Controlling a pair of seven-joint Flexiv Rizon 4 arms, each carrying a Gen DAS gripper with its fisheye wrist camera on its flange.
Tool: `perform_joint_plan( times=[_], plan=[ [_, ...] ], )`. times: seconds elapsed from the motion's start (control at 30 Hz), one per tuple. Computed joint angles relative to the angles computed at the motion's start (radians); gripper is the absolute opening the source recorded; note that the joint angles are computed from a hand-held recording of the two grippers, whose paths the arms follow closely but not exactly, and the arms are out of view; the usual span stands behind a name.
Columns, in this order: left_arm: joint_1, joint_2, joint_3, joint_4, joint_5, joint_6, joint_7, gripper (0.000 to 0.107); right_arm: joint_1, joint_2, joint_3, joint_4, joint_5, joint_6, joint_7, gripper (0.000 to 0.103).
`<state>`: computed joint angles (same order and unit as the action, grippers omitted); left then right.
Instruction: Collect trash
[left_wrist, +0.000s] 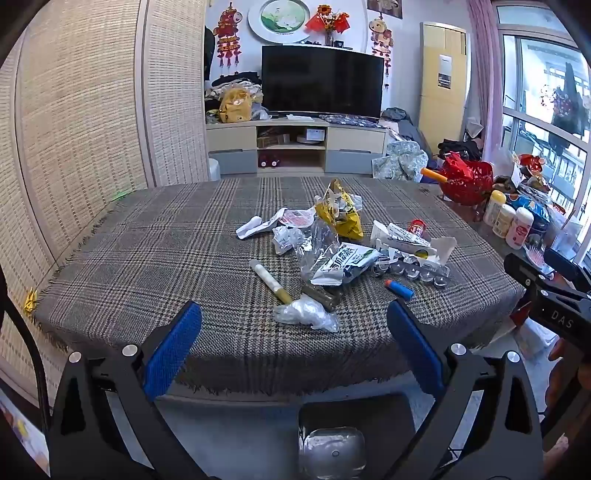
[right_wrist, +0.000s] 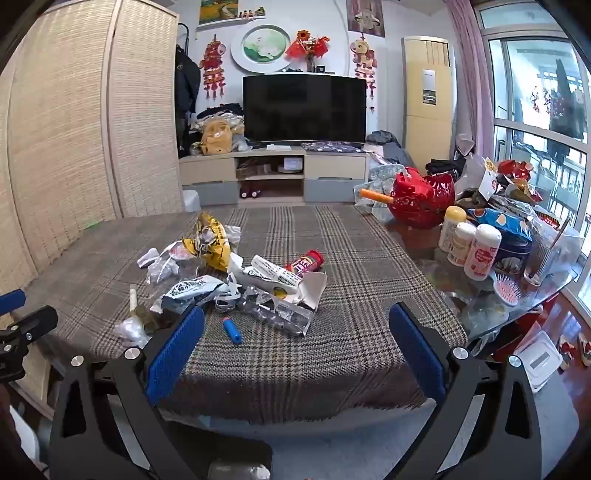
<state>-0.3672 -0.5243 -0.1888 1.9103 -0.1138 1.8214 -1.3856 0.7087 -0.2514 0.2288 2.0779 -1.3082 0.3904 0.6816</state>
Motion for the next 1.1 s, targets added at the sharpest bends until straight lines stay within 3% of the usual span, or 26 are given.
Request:
perform_joint_plan(
  times=[0.37,1.1],
  plan=[
    [-0.032,0.008,0.034,0.000,-0.008,-0.003,0.000,0.095,-0.008,0.005,0.001,0.011,-0.004,0.015,0.020,0.100],
    [0.011,-0.002,-0.006,0.002,0.009,0.014,0.000,0.095,-0.016,0.001,-0.004,0.009,0.000,0.050,0.024,0.100]
  ],
)
